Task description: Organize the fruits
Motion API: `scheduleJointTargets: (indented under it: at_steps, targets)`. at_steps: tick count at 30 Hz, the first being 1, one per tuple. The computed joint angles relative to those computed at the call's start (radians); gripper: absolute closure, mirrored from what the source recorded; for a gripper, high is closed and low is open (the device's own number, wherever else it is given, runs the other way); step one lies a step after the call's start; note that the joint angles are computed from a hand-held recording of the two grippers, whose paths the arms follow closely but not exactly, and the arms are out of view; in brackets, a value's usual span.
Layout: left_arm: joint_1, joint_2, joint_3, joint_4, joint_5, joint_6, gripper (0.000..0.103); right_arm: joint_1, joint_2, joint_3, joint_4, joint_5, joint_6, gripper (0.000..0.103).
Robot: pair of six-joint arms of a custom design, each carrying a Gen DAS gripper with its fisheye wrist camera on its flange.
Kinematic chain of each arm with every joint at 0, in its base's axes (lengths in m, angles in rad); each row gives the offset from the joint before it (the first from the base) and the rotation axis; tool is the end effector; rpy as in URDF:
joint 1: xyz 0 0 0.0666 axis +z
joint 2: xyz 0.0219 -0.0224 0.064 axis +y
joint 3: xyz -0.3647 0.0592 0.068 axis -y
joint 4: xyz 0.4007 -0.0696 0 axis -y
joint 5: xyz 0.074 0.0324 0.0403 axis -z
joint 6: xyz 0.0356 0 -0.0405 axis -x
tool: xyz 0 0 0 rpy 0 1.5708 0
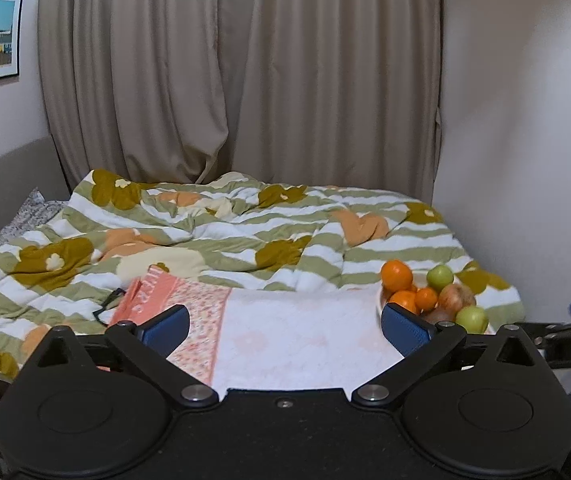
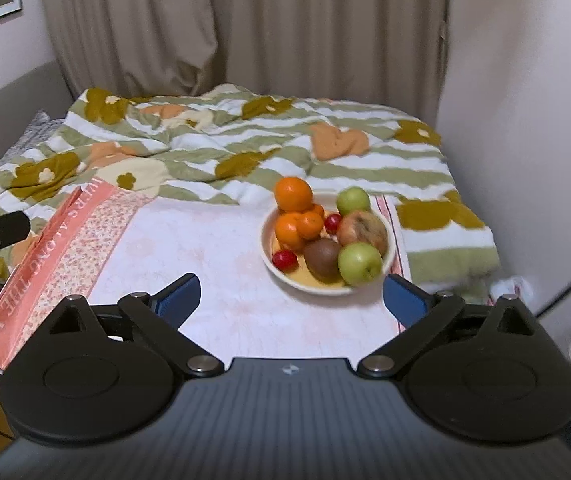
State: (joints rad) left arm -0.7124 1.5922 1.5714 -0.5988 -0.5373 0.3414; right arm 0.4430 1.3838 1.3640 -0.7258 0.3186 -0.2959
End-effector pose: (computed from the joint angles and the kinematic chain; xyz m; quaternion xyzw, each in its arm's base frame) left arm 0.4531 -0.3678 0.4245 0.0386 0.8648 -0.0180 0.5002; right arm 0.4572 0.2041 0.4204 -0.0030 0.9067 0.0075 0.4217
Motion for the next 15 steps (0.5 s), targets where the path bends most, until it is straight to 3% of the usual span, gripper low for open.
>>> scheduleJointTargets:
  at_steps: [15]
  targets:
    - [-0.005, -0.066, -0.088, -0.041, 0.011, 0.008, 0.0, 0.071, -0.031, -0.036, -0.057, 0.098, -0.108, 0.0]
